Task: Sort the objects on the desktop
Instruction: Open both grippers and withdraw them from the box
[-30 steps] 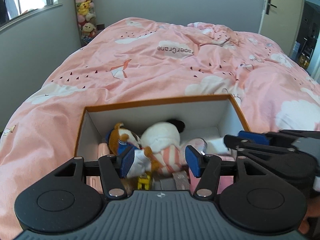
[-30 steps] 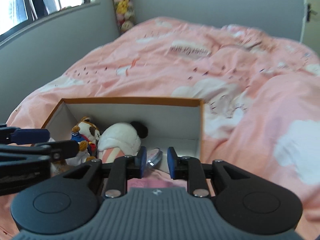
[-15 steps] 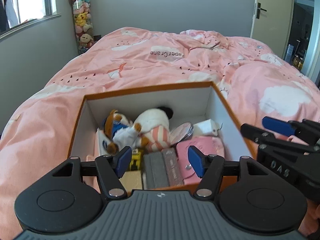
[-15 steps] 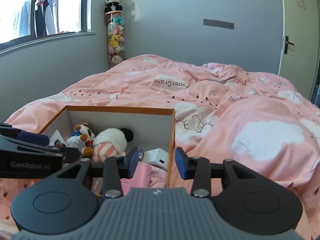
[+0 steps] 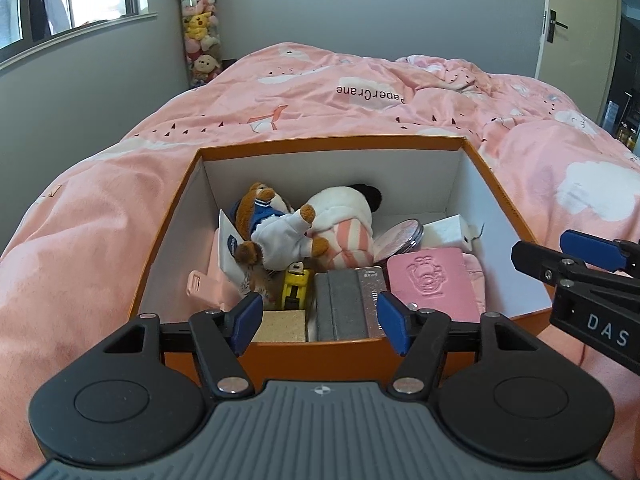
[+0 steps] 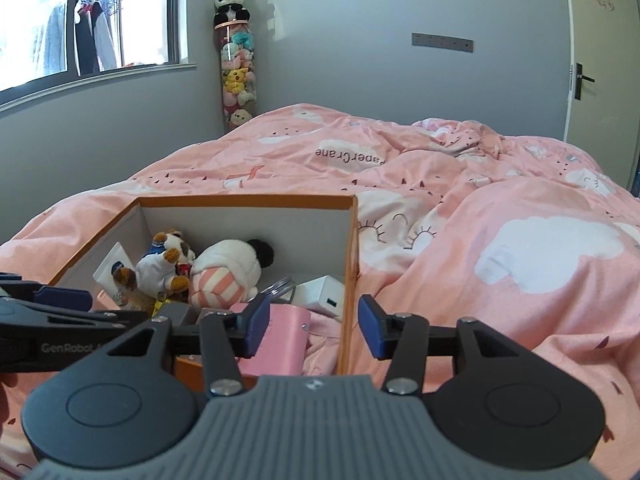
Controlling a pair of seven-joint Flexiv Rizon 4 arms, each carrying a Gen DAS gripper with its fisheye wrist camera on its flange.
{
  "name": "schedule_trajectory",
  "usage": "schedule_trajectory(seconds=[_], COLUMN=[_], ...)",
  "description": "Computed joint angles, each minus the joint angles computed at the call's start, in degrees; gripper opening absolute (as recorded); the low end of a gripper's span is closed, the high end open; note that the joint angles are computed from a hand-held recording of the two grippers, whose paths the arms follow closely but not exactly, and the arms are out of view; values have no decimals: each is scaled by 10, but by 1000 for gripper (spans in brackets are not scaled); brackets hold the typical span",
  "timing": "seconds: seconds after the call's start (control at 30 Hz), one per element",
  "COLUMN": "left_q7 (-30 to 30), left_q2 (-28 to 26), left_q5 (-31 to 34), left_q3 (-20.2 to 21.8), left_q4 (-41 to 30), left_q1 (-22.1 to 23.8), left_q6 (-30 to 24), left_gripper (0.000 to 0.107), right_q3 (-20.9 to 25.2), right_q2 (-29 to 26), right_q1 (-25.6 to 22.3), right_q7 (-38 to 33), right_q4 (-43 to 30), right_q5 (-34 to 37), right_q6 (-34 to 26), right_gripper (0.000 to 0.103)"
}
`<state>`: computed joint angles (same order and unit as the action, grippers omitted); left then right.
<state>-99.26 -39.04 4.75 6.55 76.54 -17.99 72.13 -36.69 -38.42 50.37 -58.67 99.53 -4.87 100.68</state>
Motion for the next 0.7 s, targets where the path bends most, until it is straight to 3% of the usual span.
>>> schedule_trajectory(seconds=[0.7], left_q7=[-55], left_q2=[-22], left_q5=[15], left_q3=[27], left_q4=[-11], left_q1=[-17], left_q6=[19], left_gripper=[89], right_q3=[45], right_q2=[-3], right_q1=[-35], right_q7=[5], right_q4=[-8], right_q5=[-25], right_q6=[-10], right_gripper=[61])
